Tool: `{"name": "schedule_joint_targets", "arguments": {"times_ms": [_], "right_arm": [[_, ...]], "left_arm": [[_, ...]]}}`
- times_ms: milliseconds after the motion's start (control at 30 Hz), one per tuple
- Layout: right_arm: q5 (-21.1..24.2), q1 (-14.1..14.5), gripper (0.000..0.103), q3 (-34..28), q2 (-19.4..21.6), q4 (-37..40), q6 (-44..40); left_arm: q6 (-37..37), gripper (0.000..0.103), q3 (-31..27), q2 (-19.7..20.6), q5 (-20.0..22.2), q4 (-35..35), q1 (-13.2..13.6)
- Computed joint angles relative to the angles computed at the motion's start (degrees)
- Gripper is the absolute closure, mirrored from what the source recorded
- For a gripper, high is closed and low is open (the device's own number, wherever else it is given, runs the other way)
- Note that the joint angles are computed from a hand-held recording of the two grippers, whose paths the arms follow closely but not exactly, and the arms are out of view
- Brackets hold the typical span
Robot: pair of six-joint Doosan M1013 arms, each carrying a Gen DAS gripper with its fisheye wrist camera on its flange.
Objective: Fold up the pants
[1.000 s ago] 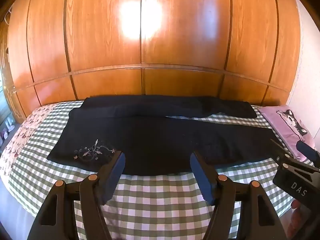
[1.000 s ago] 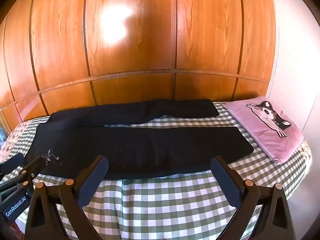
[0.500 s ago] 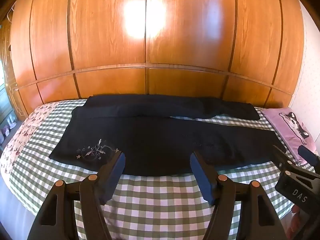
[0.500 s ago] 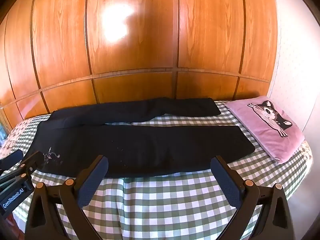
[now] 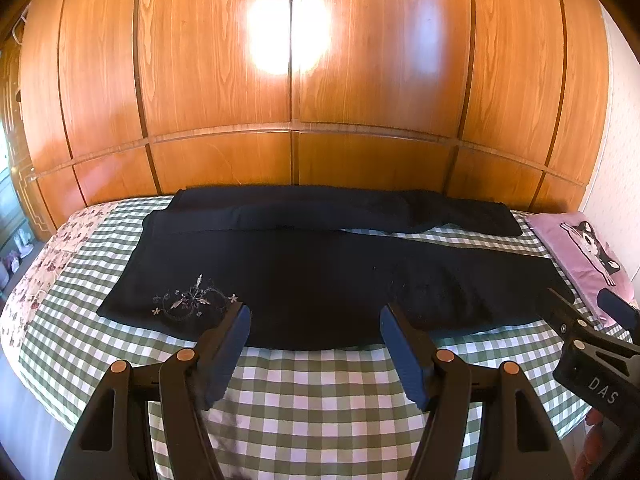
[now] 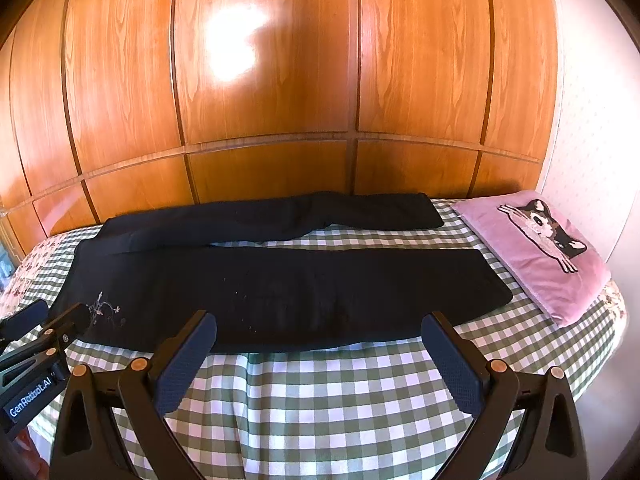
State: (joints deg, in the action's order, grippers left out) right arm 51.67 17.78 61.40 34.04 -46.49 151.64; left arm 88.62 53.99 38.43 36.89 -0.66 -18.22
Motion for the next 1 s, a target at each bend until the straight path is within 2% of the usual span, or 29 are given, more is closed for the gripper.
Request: {"name": "schedule_joint_targets", "arguments": {"times_ms": [1000], "right_arm": [[0.2,-0.1,0.0,-0.5,0.5,1.2,-1.6]], "left_arm": [[-0.1,0.034,-0.8,0.6,1.2,0.3,0.0]]}}
